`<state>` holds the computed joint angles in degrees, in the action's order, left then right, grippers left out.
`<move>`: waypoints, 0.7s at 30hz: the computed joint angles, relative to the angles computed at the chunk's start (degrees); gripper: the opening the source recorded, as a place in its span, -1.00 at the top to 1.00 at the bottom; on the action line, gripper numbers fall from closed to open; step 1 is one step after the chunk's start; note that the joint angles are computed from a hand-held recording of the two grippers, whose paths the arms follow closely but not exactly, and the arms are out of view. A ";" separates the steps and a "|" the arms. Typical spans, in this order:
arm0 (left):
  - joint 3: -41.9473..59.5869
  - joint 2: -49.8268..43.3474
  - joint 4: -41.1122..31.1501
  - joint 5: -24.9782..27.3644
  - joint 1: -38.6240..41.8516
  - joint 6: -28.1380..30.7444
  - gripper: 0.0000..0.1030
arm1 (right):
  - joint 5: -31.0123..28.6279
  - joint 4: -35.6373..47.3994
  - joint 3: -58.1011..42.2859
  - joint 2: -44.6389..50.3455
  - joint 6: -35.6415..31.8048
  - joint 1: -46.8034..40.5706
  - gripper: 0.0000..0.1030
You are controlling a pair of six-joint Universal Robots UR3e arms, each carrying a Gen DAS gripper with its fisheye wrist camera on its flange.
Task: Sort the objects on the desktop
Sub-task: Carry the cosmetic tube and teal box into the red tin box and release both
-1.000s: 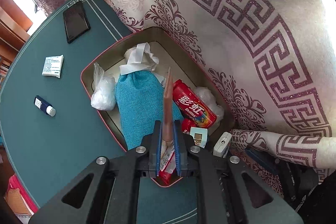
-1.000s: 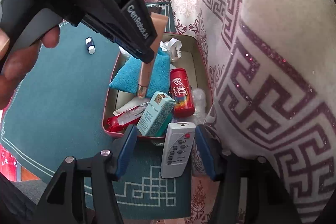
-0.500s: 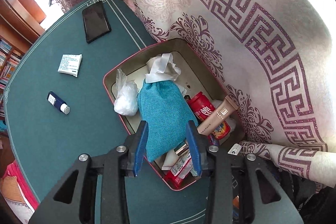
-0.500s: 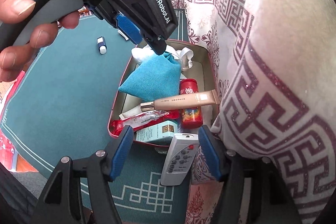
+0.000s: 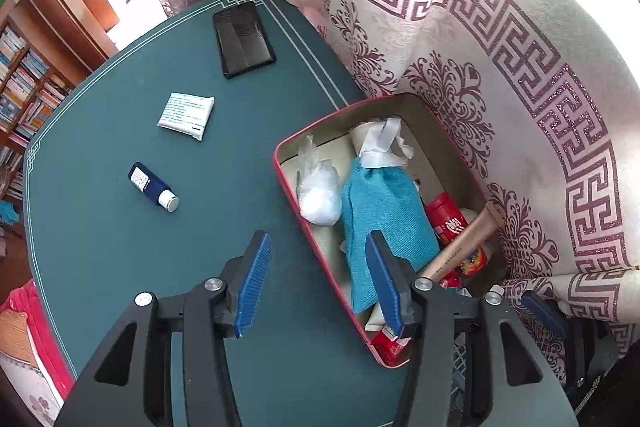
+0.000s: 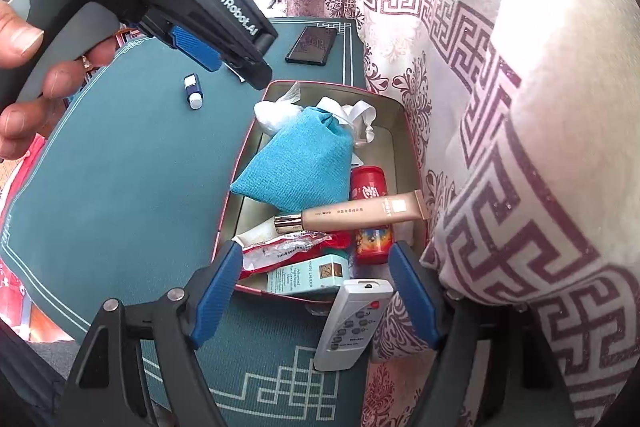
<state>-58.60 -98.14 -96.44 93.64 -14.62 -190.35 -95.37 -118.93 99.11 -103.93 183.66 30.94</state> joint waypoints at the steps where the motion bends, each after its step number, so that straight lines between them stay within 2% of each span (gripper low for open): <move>1: -1.85 1.58 0.71 -0.77 1.47 0.38 -0.03 | -0.18 0.16 -0.77 0.80 0.32 0.21 -0.54; 12: -15.46 15.03 3.41 -5.05 16.81 5.49 -0.03 | 0.17 0.32 -8.25 8.21 4.16 1.87 -0.56; 21: -24.72 24.41 2.91 -9.42 29.88 11.83 -0.03 | -6.09 0.06 -17.49 16.74 2.72 10.09 -0.56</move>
